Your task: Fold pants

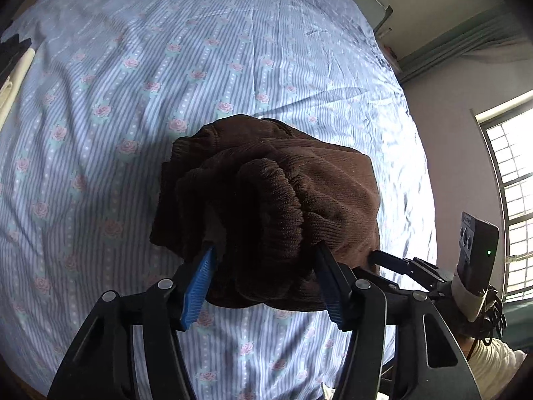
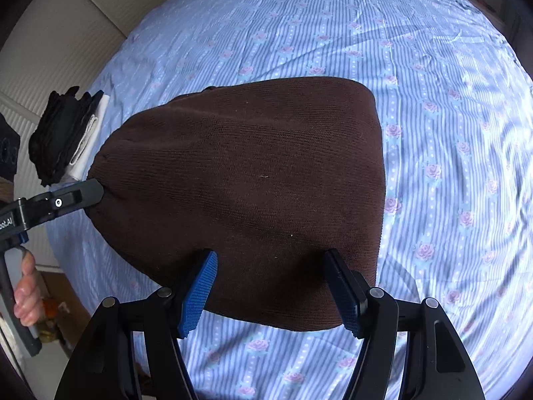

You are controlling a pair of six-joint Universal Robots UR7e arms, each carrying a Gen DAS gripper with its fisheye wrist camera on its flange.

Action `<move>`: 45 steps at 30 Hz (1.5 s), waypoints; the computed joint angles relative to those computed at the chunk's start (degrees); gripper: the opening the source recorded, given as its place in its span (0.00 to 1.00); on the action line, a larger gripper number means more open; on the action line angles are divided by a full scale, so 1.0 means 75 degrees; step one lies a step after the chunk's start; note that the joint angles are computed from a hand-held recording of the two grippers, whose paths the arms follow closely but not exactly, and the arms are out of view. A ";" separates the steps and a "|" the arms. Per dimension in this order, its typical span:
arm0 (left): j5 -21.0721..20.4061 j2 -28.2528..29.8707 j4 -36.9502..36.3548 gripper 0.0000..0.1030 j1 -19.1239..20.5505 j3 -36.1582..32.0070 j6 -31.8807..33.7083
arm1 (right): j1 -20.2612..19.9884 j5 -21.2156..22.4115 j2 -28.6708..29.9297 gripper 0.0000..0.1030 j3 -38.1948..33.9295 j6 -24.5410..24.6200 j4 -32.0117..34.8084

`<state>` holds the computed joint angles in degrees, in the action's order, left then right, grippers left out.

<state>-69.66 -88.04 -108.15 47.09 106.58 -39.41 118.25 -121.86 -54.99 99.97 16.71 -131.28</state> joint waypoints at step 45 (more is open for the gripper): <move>0.1166 0.0828 0.0626 0.79 0.0351 -0.1325 0.0804 | 0.0158 -0.0581 -0.0404 0.65 0.0224 0.0975 -0.1221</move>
